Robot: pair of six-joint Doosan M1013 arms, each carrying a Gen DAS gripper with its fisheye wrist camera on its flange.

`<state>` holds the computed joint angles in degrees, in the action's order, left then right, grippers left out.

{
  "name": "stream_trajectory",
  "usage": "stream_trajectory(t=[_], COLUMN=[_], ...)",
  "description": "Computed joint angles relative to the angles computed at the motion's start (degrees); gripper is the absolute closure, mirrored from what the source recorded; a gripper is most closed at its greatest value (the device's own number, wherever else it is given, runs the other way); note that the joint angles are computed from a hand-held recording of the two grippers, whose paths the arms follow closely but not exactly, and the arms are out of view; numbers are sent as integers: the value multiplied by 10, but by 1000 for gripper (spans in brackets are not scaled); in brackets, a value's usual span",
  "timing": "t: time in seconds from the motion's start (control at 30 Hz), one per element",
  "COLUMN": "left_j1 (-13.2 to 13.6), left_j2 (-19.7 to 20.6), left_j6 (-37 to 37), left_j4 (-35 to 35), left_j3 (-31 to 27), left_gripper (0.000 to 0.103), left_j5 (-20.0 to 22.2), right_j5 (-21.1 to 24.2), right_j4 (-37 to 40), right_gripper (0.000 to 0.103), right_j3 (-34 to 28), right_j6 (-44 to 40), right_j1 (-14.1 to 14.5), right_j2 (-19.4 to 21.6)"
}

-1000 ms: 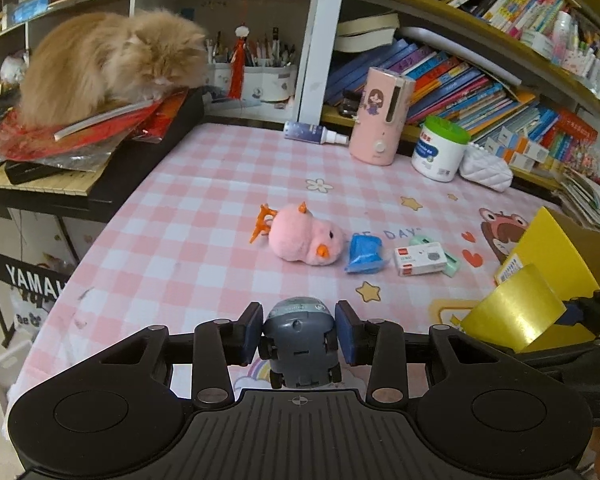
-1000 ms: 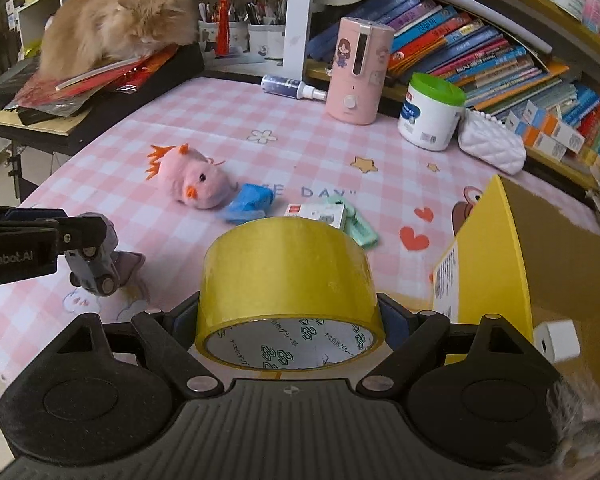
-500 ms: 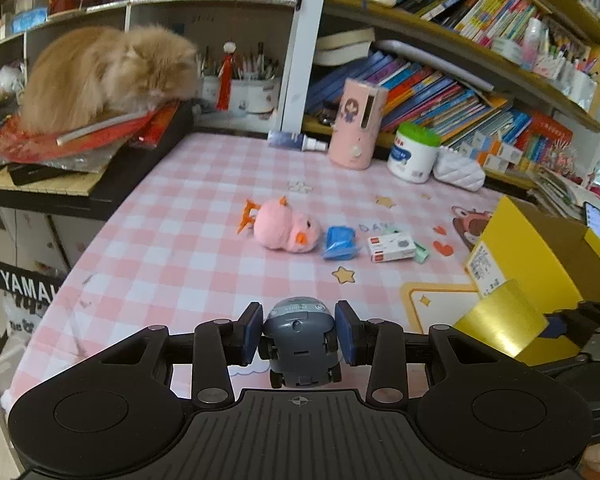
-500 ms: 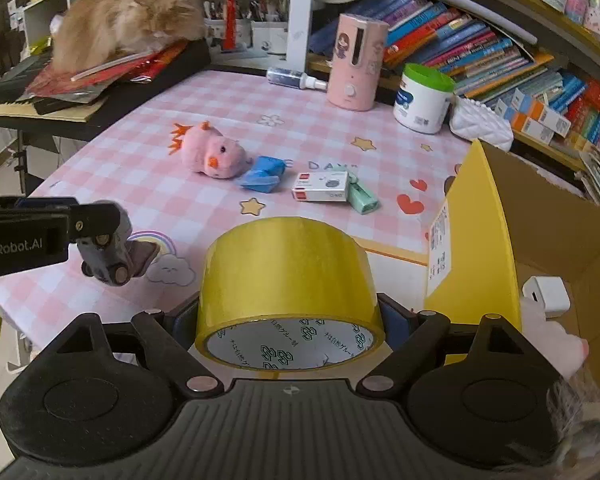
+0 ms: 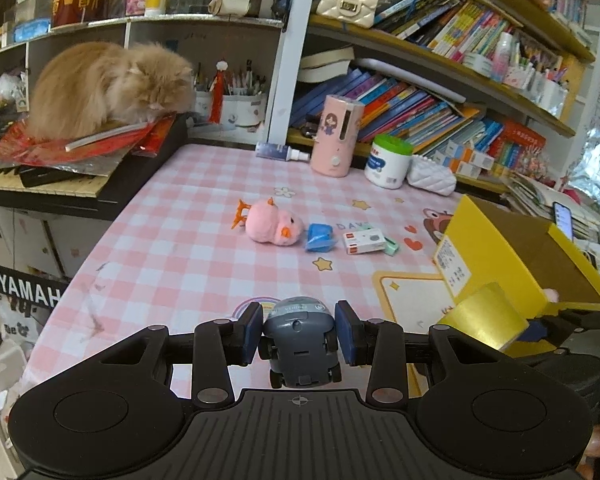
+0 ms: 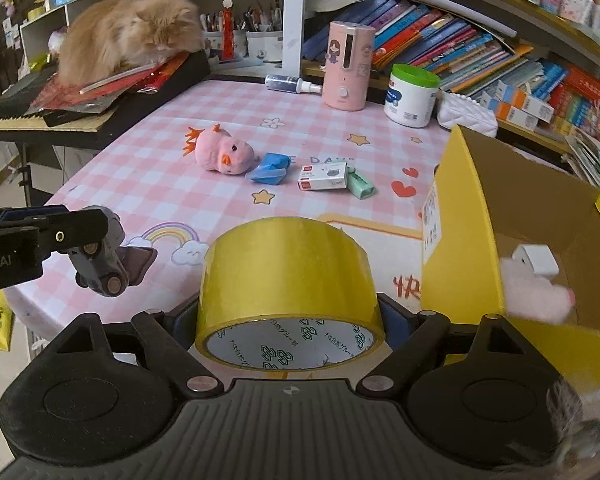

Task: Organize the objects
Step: 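Carry the tape roll in the right tool while the left tool carries the toy car to the box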

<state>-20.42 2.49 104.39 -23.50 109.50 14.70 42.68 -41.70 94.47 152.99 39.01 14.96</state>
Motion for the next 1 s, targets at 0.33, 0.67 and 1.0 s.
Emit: stream_trajectory(t=[0.33, 0.67, 1.0], left_j1=[-2, -12, -30], left_j2=[-45, -70, -72], left_j6=[81, 203, 337], left_j4=[-59, -149, -250], left_j3=[38, 61, 61], left_gripper=[66, 66, 66], left_j5=[13, 57, 97], right_j5=[22, 70, 144], right_j4=[-26, -33, -37], right_gripper=[17, 17, 17], right_j3=[29, 70, 102], right_j6=[77, 184, 288], right_j1=[35, 70, 94], right_j2=[-26, -54, -82])
